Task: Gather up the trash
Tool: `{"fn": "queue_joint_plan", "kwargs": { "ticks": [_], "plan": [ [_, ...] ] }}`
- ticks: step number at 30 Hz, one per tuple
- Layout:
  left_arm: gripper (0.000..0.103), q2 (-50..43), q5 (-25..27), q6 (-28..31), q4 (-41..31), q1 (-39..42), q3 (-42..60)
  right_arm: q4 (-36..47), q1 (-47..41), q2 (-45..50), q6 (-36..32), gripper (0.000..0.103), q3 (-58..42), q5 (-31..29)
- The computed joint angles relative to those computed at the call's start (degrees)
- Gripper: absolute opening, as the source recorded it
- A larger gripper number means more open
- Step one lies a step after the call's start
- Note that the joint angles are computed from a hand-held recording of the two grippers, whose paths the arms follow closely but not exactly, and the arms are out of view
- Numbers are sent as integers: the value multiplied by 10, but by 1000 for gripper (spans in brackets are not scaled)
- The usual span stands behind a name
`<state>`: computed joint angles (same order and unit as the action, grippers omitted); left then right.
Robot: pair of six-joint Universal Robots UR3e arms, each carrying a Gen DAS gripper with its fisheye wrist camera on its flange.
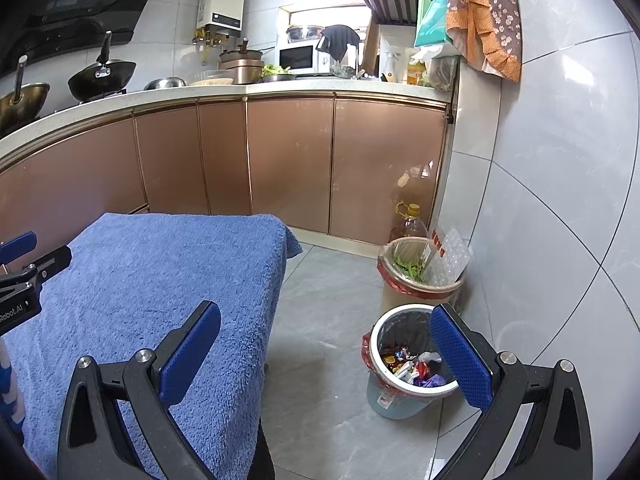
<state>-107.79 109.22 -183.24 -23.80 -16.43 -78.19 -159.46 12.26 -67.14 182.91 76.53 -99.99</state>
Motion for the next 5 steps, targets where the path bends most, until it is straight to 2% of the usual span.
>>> {"fn": "queue_joint_plan", "kwargs": {
  "ticks": [5],
  "plan": [
    [78,5,-4,-9,-2,-2,-5,-2,2,1,0,103,-2,-2]
  ]
}}
